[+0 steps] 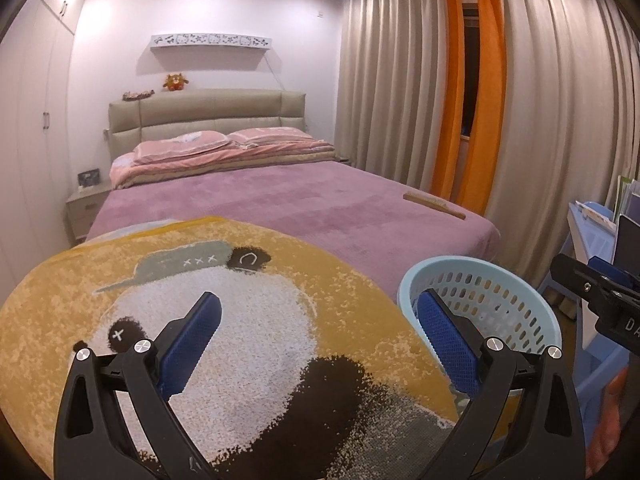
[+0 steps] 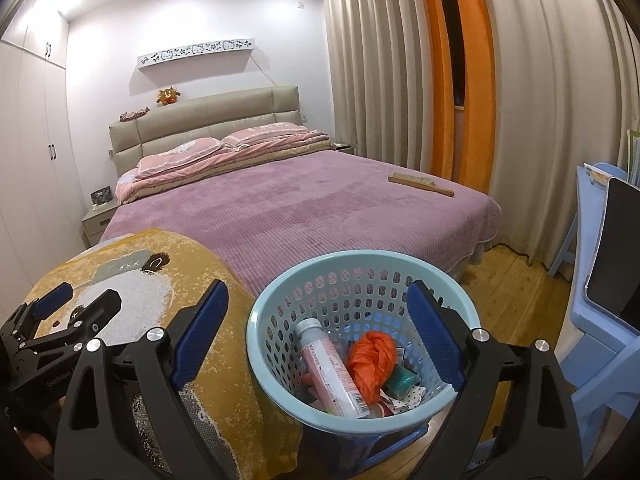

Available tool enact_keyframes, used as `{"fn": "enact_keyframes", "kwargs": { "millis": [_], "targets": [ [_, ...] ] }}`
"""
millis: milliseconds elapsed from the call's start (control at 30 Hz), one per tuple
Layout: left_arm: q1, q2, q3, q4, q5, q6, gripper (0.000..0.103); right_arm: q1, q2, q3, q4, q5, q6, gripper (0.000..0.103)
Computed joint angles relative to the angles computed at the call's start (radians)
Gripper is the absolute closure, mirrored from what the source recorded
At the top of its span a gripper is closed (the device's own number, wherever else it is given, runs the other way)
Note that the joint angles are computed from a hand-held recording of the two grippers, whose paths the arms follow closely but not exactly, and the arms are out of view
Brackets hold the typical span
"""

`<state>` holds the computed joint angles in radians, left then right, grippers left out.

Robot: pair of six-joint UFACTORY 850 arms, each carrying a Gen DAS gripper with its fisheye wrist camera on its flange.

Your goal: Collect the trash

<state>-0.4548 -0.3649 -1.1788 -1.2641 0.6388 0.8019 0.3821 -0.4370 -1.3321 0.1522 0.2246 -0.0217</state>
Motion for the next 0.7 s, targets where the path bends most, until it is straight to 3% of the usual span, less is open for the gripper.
{"fn": "enact_keyframes", "kwargs": {
  "millis": [333, 433, 700],
  "targets": [
    [-0.002, 0.008, 0.011, 0.017, 0.007, -0.014, 0.008, -0.001, 0.000, -0.001, -0.019, -0.009, 0.020, 0.016],
    [-0.010, 0.003, 0.007, 0.001, 0.037, 0.014, 0.007, 0.004, 0.003, 0.005, 0.072, 0.008, -0.070, 0.016],
    [-0.008, 0.002, 0.006, 0.011, 0.028, 0.003, 0.007, 0.005, 0.001, 0.006, 0.028, 0.007, -0.035, 0.016]
  ]
}}
